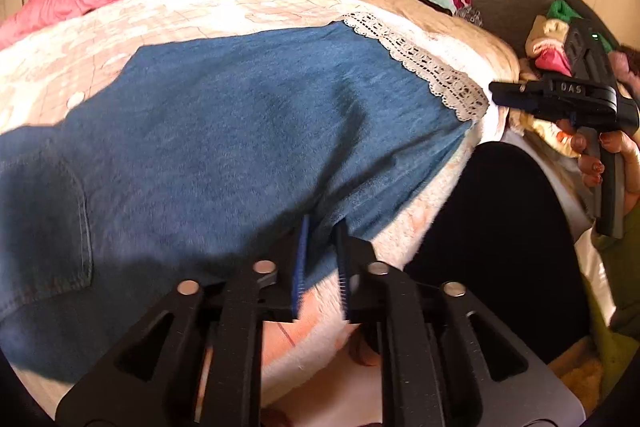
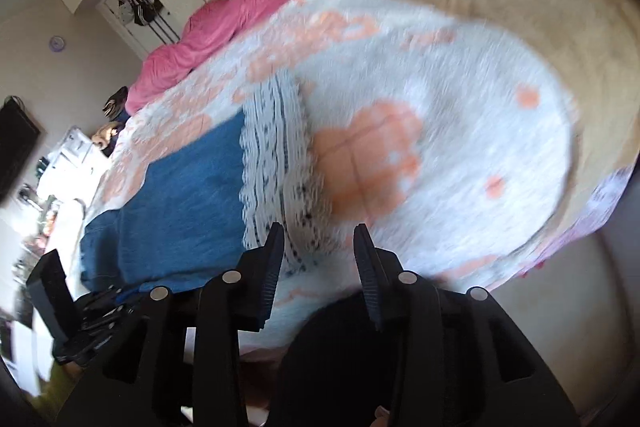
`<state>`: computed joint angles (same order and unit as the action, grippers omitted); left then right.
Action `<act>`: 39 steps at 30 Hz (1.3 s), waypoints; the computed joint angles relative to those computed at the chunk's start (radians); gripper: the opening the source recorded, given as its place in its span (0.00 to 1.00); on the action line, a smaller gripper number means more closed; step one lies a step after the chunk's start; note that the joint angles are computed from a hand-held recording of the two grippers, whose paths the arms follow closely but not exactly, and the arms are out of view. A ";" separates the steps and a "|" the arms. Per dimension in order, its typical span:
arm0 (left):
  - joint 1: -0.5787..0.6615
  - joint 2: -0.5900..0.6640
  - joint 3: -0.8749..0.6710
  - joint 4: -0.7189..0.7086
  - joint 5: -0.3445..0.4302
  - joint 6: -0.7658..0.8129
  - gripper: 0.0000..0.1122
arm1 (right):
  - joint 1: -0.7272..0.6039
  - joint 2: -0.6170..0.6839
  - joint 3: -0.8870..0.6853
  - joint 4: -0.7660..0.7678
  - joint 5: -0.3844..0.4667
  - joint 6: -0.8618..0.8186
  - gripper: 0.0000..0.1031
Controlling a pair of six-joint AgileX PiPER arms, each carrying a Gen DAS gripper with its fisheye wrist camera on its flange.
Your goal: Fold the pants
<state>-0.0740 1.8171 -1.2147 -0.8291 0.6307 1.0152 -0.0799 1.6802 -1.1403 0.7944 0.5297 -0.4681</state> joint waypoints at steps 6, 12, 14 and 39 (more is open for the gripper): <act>0.091 -0.118 0.101 -0.085 0.030 0.025 0.38 | 0.181 -0.026 -0.046 -0.182 -0.067 0.020 0.41; 0.257 -0.239 0.136 0.027 -0.073 -0.158 0.61 | 0.347 0.132 -0.189 -0.441 -0.050 0.167 0.51; 0.312 -0.243 0.120 0.141 -0.112 -0.340 0.67 | 0.378 0.205 -0.245 -0.576 -0.006 0.296 0.51; 0.419 -0.031 -0.028 0.283 -0.151 -0.627 0.46 | 0.356 0.200 -0.185 -0.449 -0.041 0.179 0.63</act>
<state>0.3446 1.7862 -1.2431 -0.5457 0.4800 0.3882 0.2757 1.8804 -1.3248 0.3451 0.4889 -0.2893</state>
